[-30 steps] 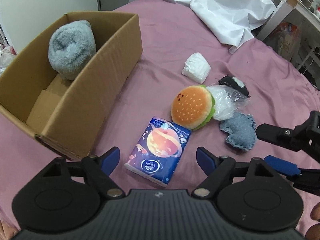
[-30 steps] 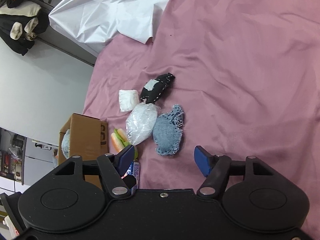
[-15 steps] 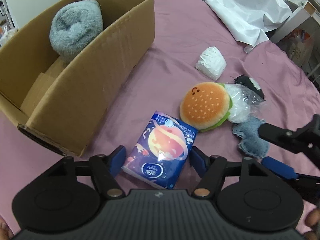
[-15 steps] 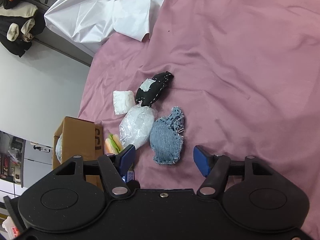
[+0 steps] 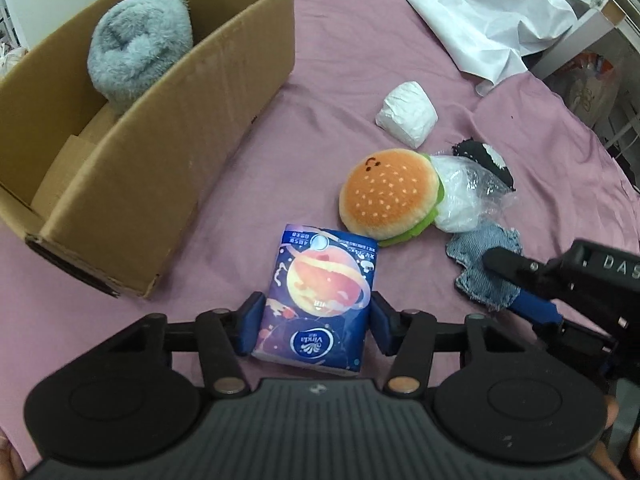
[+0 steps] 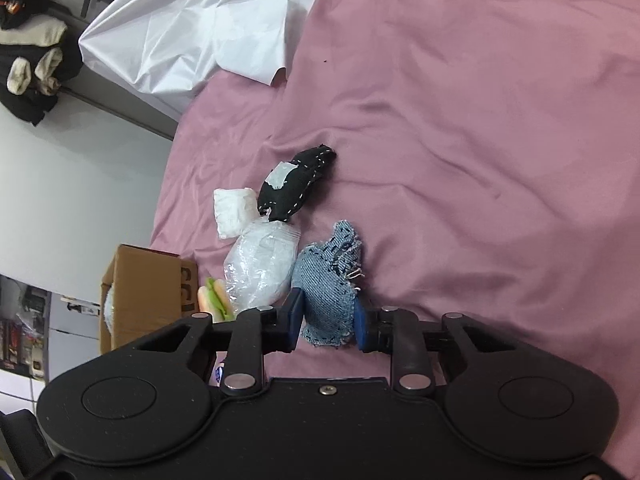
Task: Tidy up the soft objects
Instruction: 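Grasp the blue denim plush with the right gripper while the left grasps the tissue pack, then carry the denim plush and tissue pack with both grippers toward the box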
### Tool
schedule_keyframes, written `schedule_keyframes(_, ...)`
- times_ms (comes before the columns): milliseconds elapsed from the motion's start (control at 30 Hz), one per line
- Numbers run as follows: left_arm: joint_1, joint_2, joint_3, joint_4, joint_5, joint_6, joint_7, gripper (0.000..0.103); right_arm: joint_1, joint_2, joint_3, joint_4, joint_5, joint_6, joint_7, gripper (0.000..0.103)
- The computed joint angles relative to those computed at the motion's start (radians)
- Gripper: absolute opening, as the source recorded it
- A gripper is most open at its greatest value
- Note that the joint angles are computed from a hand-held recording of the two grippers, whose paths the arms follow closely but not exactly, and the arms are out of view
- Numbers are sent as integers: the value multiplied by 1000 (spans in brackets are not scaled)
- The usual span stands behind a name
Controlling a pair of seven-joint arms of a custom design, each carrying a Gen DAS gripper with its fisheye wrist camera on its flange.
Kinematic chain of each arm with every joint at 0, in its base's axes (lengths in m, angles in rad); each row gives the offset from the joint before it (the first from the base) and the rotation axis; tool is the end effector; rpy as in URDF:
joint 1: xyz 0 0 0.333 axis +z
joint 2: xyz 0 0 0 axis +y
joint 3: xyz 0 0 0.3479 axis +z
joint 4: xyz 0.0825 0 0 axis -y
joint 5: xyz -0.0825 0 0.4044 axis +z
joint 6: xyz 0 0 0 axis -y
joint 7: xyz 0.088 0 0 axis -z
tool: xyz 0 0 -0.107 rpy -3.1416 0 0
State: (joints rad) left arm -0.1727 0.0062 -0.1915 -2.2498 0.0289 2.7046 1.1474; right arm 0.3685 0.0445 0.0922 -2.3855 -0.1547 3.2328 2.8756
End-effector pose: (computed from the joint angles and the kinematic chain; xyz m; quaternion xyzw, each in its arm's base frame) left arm 0.5376 -0.2059 0.4302 -0.7017 0.6768 -0.2025 0.0926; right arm 0.4966 0.2628 0.4129 -0.3942 0.8320 0.0163 0.3900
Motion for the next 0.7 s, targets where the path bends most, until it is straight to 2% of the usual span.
schedule_keyframes(67, 1, -12, 1, -1, -13, -8, 0, 52, 28, -12, -36, 9, -90, -33, 58, 19)
schedule_keyframes(200, 5, -41, -2, -5, -26, -8, 17, 52, 16, -35, -30, 15, -209, -65, 145, 18)
schedule_keyframes(367, 13, -80, -5, -6, -53, -13, 57, 52, -49, -70, 7, 31, -491, -82, 371, 18)
schedule_keyframes(700, 27, -120, -7, 14, -100, -32, 114, 52, -122, -90, 59, 62, -760, -68, 581, 18)
